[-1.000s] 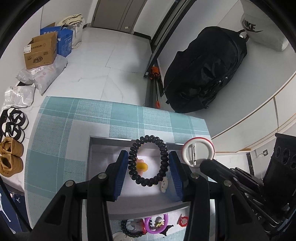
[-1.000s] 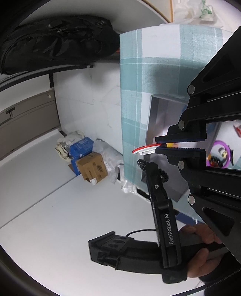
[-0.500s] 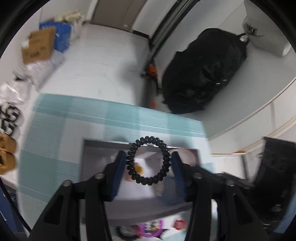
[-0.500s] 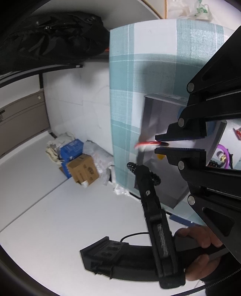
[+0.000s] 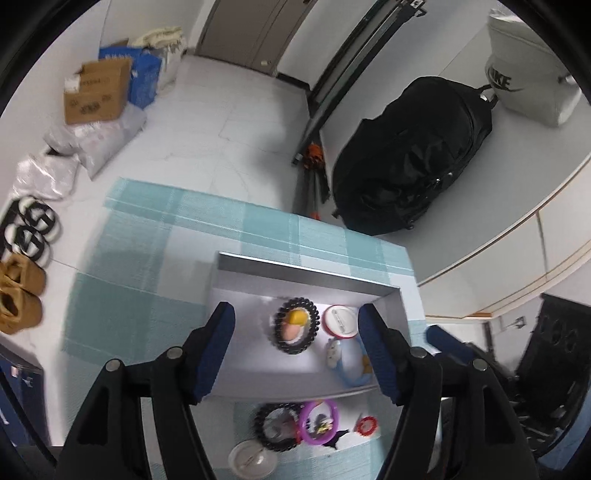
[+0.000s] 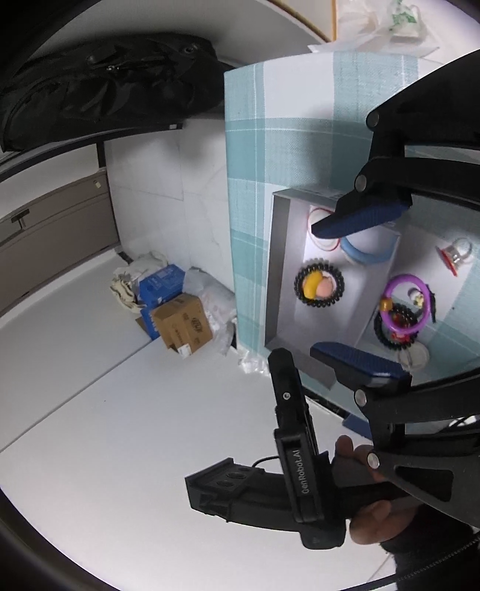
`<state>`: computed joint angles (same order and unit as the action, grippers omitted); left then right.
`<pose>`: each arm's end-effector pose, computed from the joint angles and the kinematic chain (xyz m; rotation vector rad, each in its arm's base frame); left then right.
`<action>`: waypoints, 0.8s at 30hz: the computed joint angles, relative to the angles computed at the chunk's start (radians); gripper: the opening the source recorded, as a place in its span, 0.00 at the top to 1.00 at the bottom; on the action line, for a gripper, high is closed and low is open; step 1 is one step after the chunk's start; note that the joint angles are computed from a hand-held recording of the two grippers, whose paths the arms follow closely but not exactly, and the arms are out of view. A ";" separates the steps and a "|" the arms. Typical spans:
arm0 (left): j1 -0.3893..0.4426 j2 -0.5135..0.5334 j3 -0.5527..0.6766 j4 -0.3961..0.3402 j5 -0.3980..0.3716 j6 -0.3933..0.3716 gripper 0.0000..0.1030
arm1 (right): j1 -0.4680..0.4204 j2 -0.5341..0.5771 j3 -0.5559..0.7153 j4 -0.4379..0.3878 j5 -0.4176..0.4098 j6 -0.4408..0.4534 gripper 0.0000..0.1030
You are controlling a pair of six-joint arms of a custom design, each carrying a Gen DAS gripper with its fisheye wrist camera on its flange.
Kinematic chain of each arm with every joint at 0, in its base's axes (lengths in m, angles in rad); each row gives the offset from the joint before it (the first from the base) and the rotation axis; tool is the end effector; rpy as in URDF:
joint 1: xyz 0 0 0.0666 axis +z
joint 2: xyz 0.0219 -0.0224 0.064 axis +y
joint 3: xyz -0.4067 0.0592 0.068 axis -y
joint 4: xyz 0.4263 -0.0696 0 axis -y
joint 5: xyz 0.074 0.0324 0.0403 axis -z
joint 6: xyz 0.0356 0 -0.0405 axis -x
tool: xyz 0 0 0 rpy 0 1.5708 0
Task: Organize jewelry
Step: 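Place the black bracelet and white badge into the silver box, opening both grippers, then withdraw both grippers from the box back over the table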
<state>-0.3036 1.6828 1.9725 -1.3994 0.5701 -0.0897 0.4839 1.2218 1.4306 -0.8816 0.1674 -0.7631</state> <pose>0.5567 -0.1950 0.5557 0.6906 2.5414 -0.8313 0.4004 0.2033 0.5563 0.4078 2.2412 0.4853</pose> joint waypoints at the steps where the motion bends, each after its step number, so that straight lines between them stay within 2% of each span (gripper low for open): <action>1: -0.003 -0.021 -0.022 0.030 -0.024 0.002 0.37 | 0.006 -0.002 0.002 0.000 0.017 0.002 0.37; 4: -0.002 -0.064 -0.068 0.085 -0.063 -0.006 0.37 | 0.026 -0.010 0.005 0.003 0.054 0.005 0.32; 7: -0.008 -0.136 -0.147 0.203 -0.149 -0.004 0.37 | 0.044 -0.017 0.008 0.003 0.088 0.000 0.31; 10: -0.008 -0.172 -0.179 0.251 -0.188 -0.005 0.37 | 0.064 -0.026 0.011 -0.004 0.129 0.002 0.29; 16: 0.011 -0.208 -0.219 0.279 -0.227 0.007 0.37 | 0.114 -0.043 0.008 -0.003 0.220 0.007 0.19; 24: 0.011 -0.279 -0.310 0.309 -0.270 -0.021 0.36 | 0.161 -0.055 -0.011 -0.007 0.285 -0.016 0.16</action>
